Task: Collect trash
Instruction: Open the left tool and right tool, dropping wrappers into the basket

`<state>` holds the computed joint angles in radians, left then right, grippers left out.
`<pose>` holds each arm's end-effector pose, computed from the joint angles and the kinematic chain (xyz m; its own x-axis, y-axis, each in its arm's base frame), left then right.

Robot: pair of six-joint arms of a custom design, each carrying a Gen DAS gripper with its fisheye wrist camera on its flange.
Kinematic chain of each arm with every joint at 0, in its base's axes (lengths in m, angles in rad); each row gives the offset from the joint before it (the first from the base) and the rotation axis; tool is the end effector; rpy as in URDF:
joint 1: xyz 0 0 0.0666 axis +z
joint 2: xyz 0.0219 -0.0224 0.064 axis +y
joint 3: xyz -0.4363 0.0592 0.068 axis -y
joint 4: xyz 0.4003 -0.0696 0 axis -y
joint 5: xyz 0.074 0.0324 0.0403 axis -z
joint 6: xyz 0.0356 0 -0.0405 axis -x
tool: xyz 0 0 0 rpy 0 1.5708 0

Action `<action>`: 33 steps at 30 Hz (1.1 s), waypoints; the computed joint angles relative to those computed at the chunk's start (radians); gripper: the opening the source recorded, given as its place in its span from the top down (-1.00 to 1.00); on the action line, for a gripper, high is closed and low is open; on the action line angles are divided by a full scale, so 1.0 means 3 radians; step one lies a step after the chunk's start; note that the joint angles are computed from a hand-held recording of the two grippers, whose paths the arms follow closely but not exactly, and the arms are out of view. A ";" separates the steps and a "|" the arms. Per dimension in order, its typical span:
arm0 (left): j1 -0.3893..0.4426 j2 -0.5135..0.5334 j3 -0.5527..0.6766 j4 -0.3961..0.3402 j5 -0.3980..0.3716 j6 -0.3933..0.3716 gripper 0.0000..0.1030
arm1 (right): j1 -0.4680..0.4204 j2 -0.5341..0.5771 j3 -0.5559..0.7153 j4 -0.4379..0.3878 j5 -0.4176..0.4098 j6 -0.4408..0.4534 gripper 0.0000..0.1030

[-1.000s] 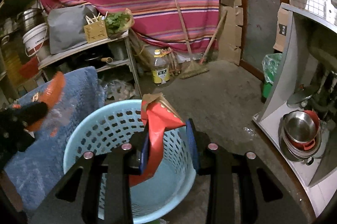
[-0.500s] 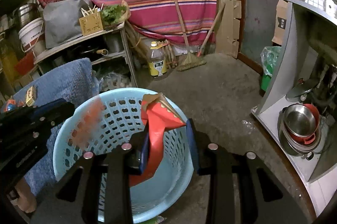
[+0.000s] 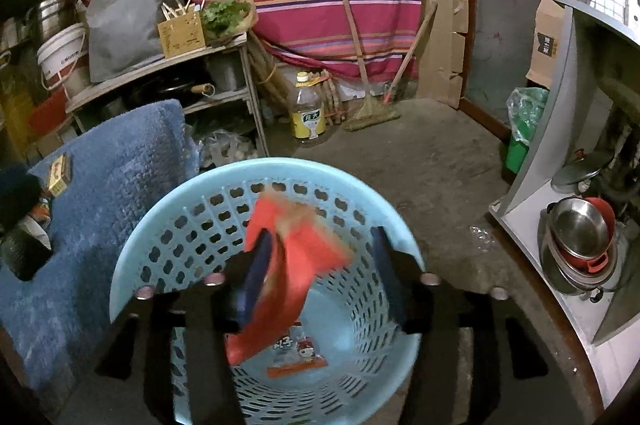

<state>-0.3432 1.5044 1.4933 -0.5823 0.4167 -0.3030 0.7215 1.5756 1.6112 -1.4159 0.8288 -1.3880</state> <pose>0.5123 -0.1988 0.5063 -0.3165 0.4028 -0.8588 0.7524 0.6580 0.0314 0.4008 0.3171 0.4845 -0.4699 0.4717 -0.7461 0.6629 0.7467 0.0546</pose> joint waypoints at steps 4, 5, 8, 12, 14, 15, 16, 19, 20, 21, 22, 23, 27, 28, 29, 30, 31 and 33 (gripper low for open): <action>0.0199 -0.0040 0.0009 0.0019 0.0079 0.0058 -0.88 | 0.0038 0.0155 0.0172 -0.0248 0.0026 -0.0114 -0.47; 0.0253 -0.0058 0.0000 0.0047 0.0074 0.0072 -0.89 | 0.0054 0.0191 0.0218 -0.0313 0.0042 -0.0146 -0.53; 0.0389 -0.0068 0.0030 0.0025 0.0077 0.0052 -0.89 | 0.0118 0.0292 0.0378 -0.0472 0.0120 -0.0198 -0.64; 0.0599 -0.0070 0.0083 -0.0002 0.0114 0.0061 -0.89 | 0.0209 0.0479 0.0729 -0.0665 0.0283 -0.0079 -0.75; 0.0739 -0.0059 0.0125 -0.0011 0.0138 0.0098 -0.89 | 0.0250 0.0584 0.0942 -0.0686 0.0345 0.0033 -0.76; 0.0785 -0.0053 0.0140 -0.0020 0.0144 0.0104 -0.89 | 0.0265 0.0624 0.1021 -0.0667 0.0360 0.0082 -0.77; 0.0859 -0.0036 0.0170 -0.0033 0.0142 0.0099 -0.89 | 0.0284 0.0675 0.1121 -0.0618 0.0379 0.0157 -0.78; 0.1048 0.0004 0.0207 -0.0002 0.0102 0.0071 -0.89 | 0.0329 0.0820 0.1373 -0.0470 0.0429 0.0352 -0.80; 0.1098 0.0024 0.0222 0.0011 0.0081 0.0053 -0.89 | 0.0344 0.0883 0.1472 -0.0385 0.0438 0.0457 -0.80; 0.1149 0.0038 0.0221 0.0041 0.0050 0.0030 -0.89 | 0.0350 0.0914 0.1520 -0.0321 0.0437 0.0523 -0.80; 0.1208 0.0051 0.0211 0.0082 0.0004 -0.0006 -0.89 | 0.0360 0.0968 0.1595 -0.0227 0.0429 0.0617 -0.80; 0.1265 0.0068 0.0206 0.0100 -0.0019 -0.0046 -0.89 | 0.0365 0.1006 0.1642 -0.0159 0.0417 0.0679 -0.80; 0.1493 0.0174 0.0222 0.0093 -0.0005 -0.0119 -0.89 | 0.0383 0.1290 0.2024 0.0039 0.0334 0.0977 -0.80; 0.1559 0.0215 0.0230 0.0081 -0.0007 -0.0125 -0.89 | 0.0395 0.1365 0.2126 0.0068 0.0324 0.1038 -0.80; 0.1609 0.0259 0.0258 0.0063 -0.0002 -0.0128 -0.89 | 0.0401 0.1434 0.2220 0.0098 0.0310 0.1104 -0.80; 0.1640 0.0301 0.0291 0.0041 -0.0007 -0.0126 -0.89 | 0.0403 0.1491 0.2305 0.0102 0.0300 0.1146 -0.80; 0.1685 0.0350 0.0315 0.0019 -0.0028 -0.0126 -0.89 | 0.0410 0.1589 0.2444 0.0126 0.0278 0.1233 -0.80; 0.1747 0.0430 0.0351 -0.0005 -0.0067 -0.0110 -0.89 | 0.0417 0.1704 0.2593 0.0195 0.0224 0.1379 -0.84</action>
